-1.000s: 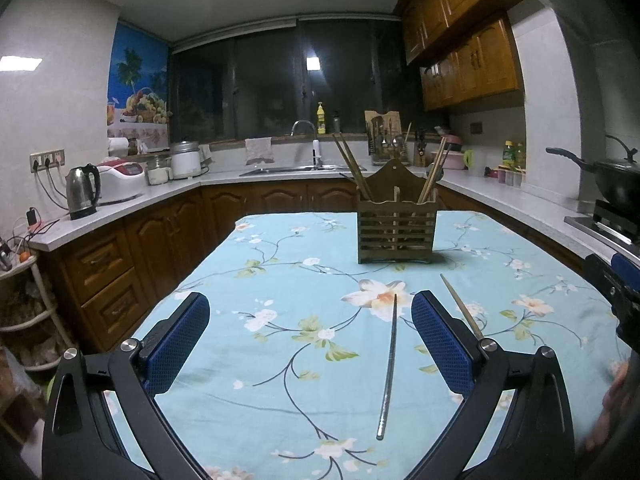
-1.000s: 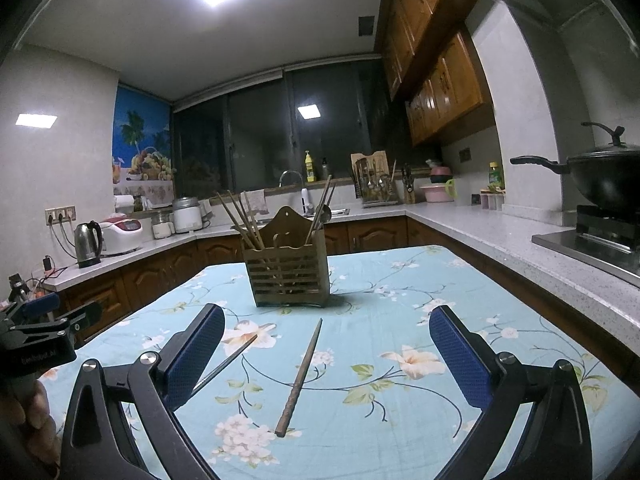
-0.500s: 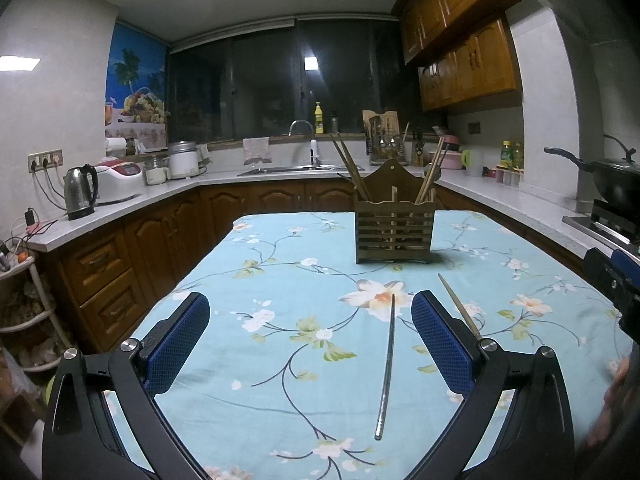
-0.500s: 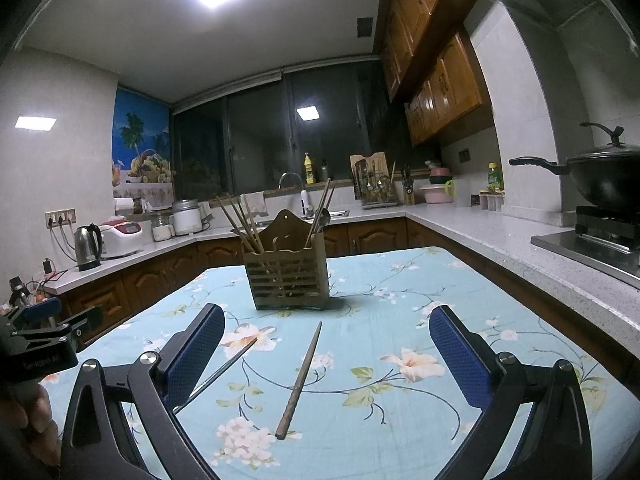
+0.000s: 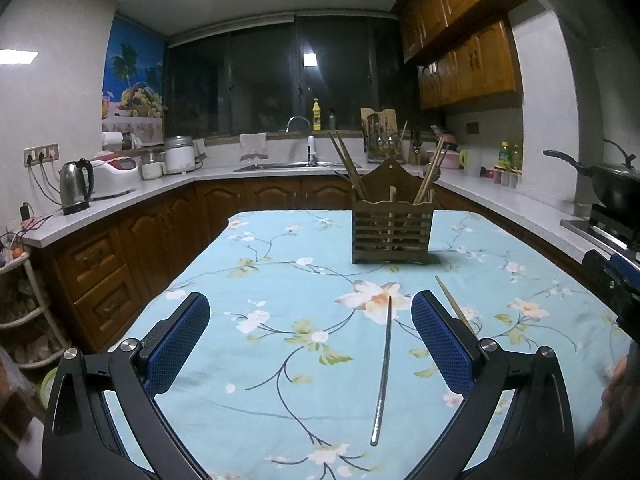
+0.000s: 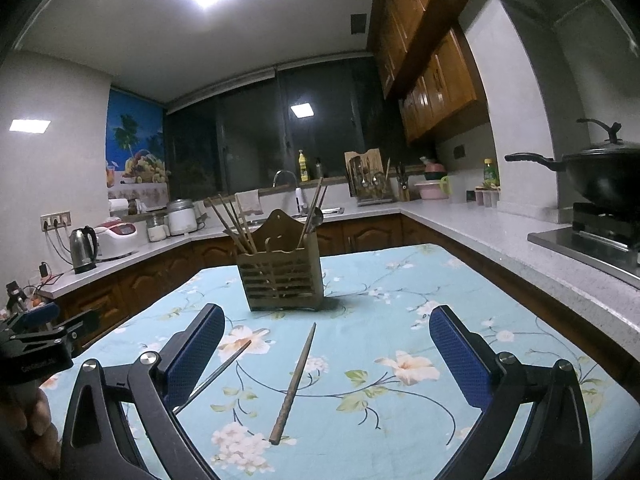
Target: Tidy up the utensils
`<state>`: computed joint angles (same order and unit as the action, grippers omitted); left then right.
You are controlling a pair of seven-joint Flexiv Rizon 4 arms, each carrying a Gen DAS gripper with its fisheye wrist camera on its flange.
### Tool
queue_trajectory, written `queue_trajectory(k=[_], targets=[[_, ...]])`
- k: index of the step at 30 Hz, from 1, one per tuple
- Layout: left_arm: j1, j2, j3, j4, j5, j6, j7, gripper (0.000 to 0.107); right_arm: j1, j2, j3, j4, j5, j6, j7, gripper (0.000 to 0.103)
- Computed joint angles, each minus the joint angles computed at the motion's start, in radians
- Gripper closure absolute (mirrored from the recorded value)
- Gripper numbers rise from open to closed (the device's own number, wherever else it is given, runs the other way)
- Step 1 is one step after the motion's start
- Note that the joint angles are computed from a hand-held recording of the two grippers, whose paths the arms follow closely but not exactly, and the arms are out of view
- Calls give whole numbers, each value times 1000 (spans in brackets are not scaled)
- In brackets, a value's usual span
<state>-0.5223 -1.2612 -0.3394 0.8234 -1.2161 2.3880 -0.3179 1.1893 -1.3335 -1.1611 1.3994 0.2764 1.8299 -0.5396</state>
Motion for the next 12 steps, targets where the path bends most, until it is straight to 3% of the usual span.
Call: queue_trajectory(k=[12], targets=[[-15, -37, -26, -110, -62, -33, 108, 4, -34, 33, 54, -21, -32, -8, -13, 0]])
